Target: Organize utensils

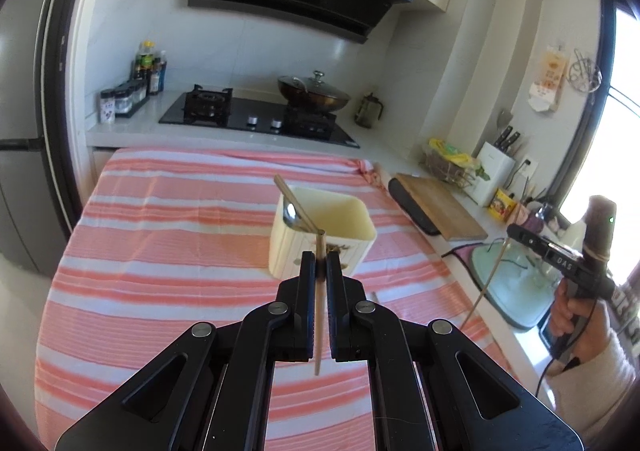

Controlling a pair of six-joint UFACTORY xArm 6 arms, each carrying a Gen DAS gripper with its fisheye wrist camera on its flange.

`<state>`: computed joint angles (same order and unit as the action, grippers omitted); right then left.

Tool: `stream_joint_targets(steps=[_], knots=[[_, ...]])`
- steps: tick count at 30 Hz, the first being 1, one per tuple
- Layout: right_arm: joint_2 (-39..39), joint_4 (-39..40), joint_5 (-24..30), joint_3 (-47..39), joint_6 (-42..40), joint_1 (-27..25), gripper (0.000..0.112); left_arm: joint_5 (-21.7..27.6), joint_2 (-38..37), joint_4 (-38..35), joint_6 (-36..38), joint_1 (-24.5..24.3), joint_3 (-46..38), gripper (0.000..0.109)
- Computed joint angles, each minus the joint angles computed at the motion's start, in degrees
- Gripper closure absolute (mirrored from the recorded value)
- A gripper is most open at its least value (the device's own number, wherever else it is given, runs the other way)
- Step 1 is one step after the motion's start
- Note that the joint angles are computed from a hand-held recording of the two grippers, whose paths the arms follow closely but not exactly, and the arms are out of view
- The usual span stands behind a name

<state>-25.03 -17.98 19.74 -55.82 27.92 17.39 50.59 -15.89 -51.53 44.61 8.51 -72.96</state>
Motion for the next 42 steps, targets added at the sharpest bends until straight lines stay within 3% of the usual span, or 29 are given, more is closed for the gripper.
stream_joint_targets(steps=[6,13,15,18,20,24,27,29,30,31,32,33,34,36,39,42], knots=[[10.2,-1.6,-1.3,-14.0,-1.5,-1.1,0.106,-3.5,6.8,-1.9,-2.9,-2.7,-12.3,0.106],[26.7,-14.0,-7.4,-33.3,8.8,-2.2,0.106,-15.1,20.2,3.1,-8.9,-10.2,-27.6,0.106],[32.2,-16.2,-9.1,-38.7,10.5,-2.6,0.106,-16.2,24.6,6.8,-11.6,-11.7,-31.5,0.106],[39.8,-13.6,-9.5,-45.2,7.6,-2.4,0.106,-13.7,32.1,12.9,-17.6,-12.7,-38.5,0.106],[45.1,-3.1,-7.5,-49.8,-3.0,-1.7,0.106,-9.7,37.7,17.2,-21.4,-12.9,-44.3,0.106],[55.7,12.8,5.1,-62.5,-18.9,-0.6,0.106,0.8,48.9,23.3,-27.9,-12.8,-57.4,0.106],[62.4,18.7,14.2,-71.6,-23.0,-0.7,0.106,8.8,56.8,25.7,-30.9,-12.8,-67.9,0.105],[63.9,19.2,15.4,-72.6,-22.7,-0.6,0.105,8.8,56.0,25.9,-30.8,-13.0,-65.5,0.102],[62.4,19.3,14.3,-69.5,-22.6,-0.6,0.102,7.4,53.6,25.2,-29.8,-13.0,-61.2,0.092],[61.6,20.1,13.4,-67.7,-23.0,-0.5,0.091,6.6,51.7,24.3,-28.9,-12.8,-57.9,0.075],[60.1,20.4,12.1,-65.0,-22.9,-0.4,0.078,5.5,49.5,23.9,-28.1,-12.6,-54.3,0.067],[58.2,20.6,10.5,-61.9,-22.6,-0.4,0.074,3.8,46.8,23.8,-26.9,-12.5,-49.8,0.055],[55.8,21.2,8.5,-57.8,-22.7,-0.3,0.072,1.9,42.9,23.4,-24.9,-12.3,-44.0,0.049],[50.2,22.5,5.4,-49.1,-23.7,-0.2,0.071,0.2,37.4,23.4,-21.6,-11.7,-35.5,0.045],[39.6,20.2,-0.2,-33.0,-22.9,0.1,0.061,-0.8,28.7,24.8,-18.1,-10.8,-22.5,0.04],[29.3,13.3,-2.5,-18.1,-17.6,0.5,0.058,-2.1,19.0,26.1,-15.4,-9.9,-8.5,0.036]])
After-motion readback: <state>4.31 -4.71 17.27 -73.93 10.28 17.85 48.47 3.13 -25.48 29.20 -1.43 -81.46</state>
